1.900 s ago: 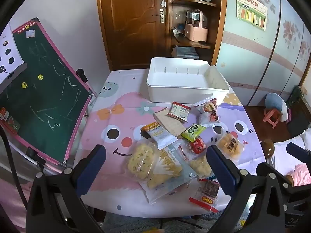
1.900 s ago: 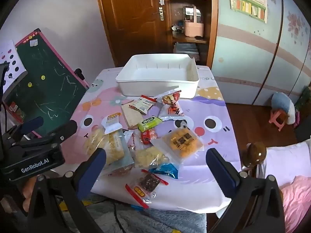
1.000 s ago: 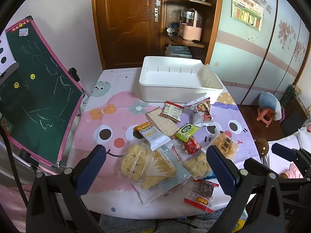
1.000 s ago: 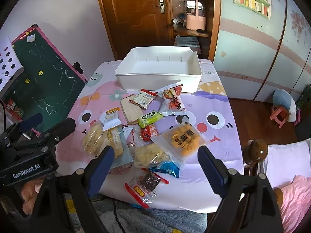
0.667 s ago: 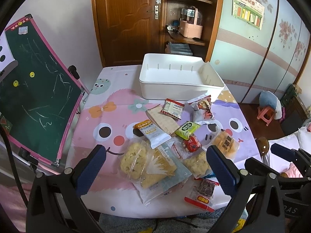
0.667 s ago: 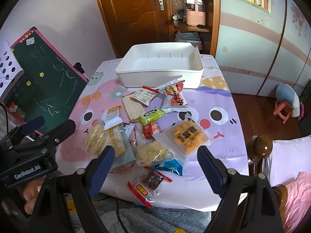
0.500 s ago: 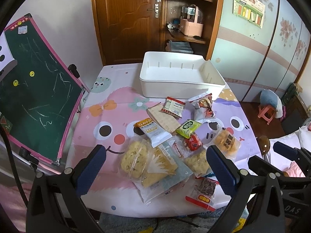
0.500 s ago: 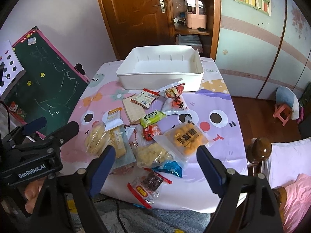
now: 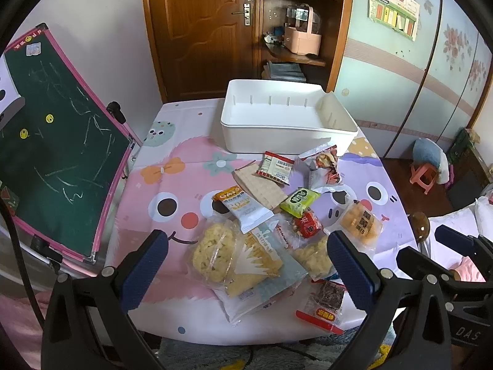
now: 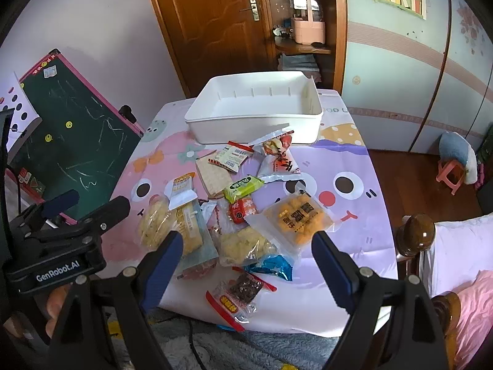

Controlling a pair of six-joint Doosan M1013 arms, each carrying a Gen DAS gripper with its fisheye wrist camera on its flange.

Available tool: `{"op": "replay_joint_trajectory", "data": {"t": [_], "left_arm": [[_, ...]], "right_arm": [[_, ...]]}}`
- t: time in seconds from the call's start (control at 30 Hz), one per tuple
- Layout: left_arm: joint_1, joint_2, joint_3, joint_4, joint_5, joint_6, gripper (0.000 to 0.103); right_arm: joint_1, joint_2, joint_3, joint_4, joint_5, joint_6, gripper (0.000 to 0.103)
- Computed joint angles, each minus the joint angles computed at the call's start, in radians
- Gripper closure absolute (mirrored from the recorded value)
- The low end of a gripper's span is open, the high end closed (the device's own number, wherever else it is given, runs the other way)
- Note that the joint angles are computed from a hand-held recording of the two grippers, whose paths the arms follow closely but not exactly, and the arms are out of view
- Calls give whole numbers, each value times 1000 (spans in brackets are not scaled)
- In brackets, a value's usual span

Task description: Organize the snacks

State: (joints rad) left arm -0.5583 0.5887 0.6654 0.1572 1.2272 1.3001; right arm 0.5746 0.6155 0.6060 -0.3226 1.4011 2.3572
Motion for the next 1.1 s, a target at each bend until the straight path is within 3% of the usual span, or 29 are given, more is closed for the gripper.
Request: {"op": "replay_joint_trajectory", "data": {"t": [0.3, 0.57, 0.9, 1.1], "left_arm": [[-2, -3, -4, 1, -35, 36, 0], [5, 12, -42, -22, -19, 53, 0], [1, 37, -104, 9, 1, 87, 0], [8, 39, -111, -9, -25, 101, 0]], "right_arm": [[0, -4, 7, -20, 0, 12, 17], [-2, 4, -13, -30, 16, 19, 17], [-2, 35, -80, -58, 57, -25, 17], [4, 48, -110, -114, 68, -51, 17]]}}
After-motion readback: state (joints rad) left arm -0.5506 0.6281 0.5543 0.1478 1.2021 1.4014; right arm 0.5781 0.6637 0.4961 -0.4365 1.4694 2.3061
